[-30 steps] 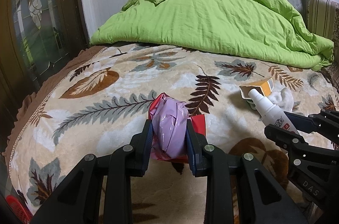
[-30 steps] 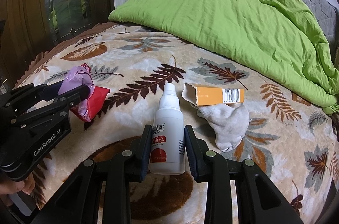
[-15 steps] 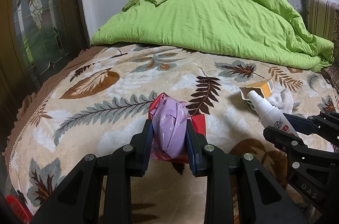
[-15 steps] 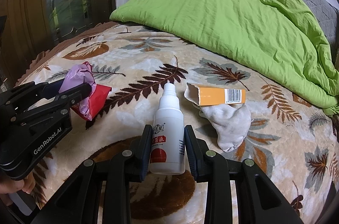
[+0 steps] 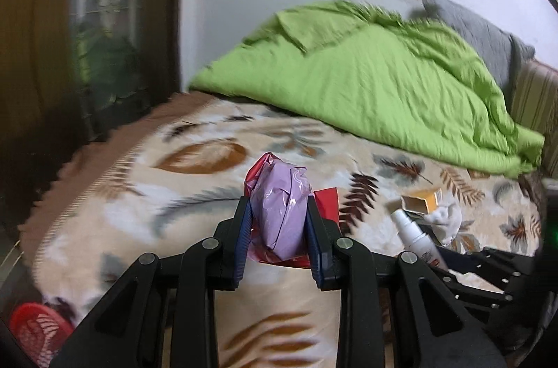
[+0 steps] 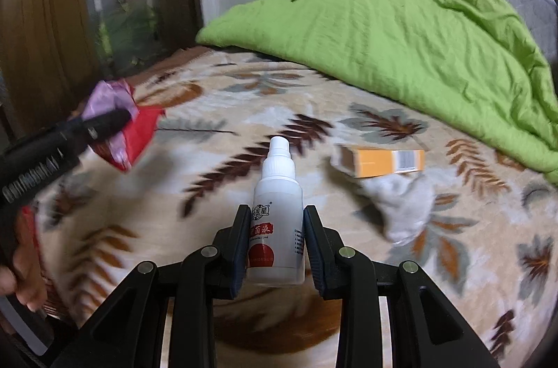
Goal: Collect trash
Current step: 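Carry the wrapper and bottle to the red basket and open both tools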
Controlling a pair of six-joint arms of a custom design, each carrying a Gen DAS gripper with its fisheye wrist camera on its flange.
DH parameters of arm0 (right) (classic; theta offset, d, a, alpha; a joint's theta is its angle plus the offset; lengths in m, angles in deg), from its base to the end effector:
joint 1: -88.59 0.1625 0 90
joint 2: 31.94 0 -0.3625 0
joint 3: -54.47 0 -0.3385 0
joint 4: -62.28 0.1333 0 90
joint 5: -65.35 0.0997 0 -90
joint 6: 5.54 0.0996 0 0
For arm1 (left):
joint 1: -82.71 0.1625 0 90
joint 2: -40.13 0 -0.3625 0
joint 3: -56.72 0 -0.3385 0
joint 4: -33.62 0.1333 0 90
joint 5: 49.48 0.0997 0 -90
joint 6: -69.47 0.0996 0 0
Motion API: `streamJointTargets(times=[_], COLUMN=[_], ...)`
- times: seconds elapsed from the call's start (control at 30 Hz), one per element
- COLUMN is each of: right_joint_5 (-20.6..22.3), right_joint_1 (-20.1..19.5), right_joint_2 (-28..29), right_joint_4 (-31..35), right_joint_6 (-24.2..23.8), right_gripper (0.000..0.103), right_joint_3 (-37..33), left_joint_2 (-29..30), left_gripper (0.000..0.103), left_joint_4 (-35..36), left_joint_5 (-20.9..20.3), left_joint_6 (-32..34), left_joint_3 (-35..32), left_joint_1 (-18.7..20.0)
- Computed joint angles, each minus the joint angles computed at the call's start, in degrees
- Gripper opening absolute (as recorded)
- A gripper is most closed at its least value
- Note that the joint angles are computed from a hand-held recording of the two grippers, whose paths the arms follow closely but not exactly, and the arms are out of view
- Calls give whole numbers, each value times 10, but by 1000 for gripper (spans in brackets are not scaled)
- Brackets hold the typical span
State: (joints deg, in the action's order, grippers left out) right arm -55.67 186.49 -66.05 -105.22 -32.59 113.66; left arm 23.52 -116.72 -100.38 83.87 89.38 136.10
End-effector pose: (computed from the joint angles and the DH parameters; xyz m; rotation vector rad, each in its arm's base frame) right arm 0.1822 -0.7169 0.2493 0.3887 -2.2747 1.0043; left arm -0.3185 -0.7575 0.1868 0.7186 2.3098 -1.1199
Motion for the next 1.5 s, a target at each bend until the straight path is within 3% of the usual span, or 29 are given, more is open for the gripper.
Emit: streamJointTargets(times=[0.07,0.2,0.43,0.7,0.77,0.83,0.87,0.93,1.0,1.1,1.3,1.5], right_joint_5=[32,65,149,189,196,207,209,213,220,223,160,109], right_joint_1=[7,30,81,133,139,140,138,135,128,120,116,113], right_joint_2=[-9,-4,39,178,230,281,293,278,239,189,93,38], right_joint_4=[24,55,177,366,430,486,500,472,419,358,232,151], right_joint_6=[19,12,-5,-14,-11,-2,2,10,18,36,32,14], right_gripper=[33,33,33,33,33,39,43,51,51,51,51,52], right_joint_3=[12,10,-58,-243,-324,-411,-432,-402,-333,-258,-95,1], left_joint_2=[-64,-182,-357,-416,-423,-424,-424,-422,-412,-396,-354,-321], left_gripper=[28,28,28,30,47,58,58,58,61,71,74,74], left_joint_4=[-26,-77,-91,-57,-56,-60,-63,-72,-82,-110,-139,-149], left_joint_5=[15,58,138,145,147,152,150,161,190,197,214,216], left_joint_6=[-8,-27,-107,-195,-215,-229,-231,-222,-203,-165,-91,-34], left_joint_3=[82,236,461,528,538,541,542,547,547,545,530,507], left_joint_1=[2,7,36,81,86,90,92,88,78,62,27,5])
